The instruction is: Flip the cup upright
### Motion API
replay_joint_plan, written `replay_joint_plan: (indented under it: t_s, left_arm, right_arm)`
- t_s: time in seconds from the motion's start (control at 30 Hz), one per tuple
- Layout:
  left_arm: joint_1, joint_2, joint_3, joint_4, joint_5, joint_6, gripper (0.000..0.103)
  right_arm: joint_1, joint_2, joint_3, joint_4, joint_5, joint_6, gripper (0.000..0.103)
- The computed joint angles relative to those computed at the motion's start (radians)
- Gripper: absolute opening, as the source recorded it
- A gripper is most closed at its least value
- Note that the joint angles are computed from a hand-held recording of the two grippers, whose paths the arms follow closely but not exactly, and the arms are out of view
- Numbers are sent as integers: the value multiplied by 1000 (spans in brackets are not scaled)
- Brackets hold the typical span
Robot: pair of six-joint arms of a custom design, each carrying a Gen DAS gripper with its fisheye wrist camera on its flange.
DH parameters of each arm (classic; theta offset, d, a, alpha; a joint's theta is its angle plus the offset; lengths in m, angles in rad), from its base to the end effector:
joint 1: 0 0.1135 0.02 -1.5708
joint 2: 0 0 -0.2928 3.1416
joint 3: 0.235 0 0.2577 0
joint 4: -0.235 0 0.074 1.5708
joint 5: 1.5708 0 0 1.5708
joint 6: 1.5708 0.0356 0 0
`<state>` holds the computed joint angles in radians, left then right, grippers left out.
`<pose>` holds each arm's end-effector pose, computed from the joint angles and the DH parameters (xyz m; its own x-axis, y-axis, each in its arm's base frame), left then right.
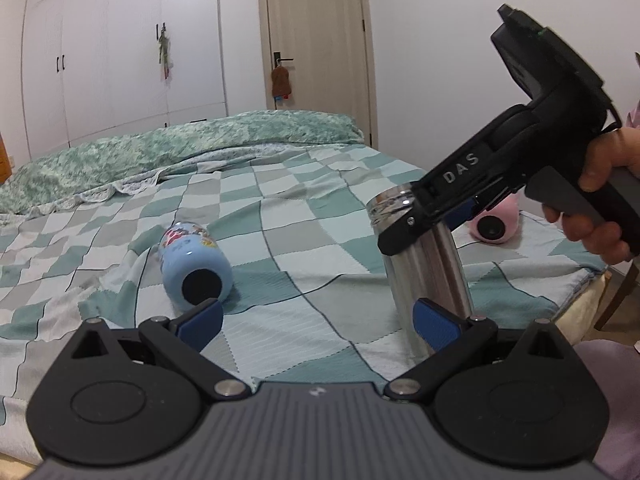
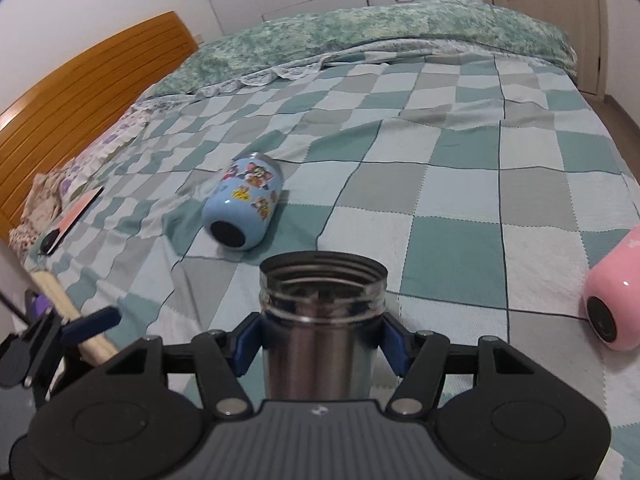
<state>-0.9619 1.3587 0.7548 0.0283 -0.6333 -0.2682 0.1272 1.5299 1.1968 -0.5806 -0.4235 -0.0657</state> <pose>0.1802 -0.2216 0.2509 -0.4002 0.2005 -0.8942 0.2813 0.9556 0.0883 0.3250 0.0563 0.2965 -0.7597 -0.1575 -0.6309 -0.4154 0.8640 0.2846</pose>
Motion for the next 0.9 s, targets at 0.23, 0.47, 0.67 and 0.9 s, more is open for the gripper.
replay_joint_plan:
  t_s: [0.23,0.47,0.67,0.9]
  left_arm:
    - [32,5,0,1,14,3,103]
    - [29,21,32,-24,11,1,103]
    - [4,70,127,-95,-7,-10,103]
    - [-13,203,318,-215,11,-49,103]
  right_arm:
    - [25,92,46,44,61,70,64]
    - [4,42,-38,156,68,25,89]
    - [-84,-123,-242,401,25,-62,103]
    - [-239,-221,-405,583,-76,-166,103]
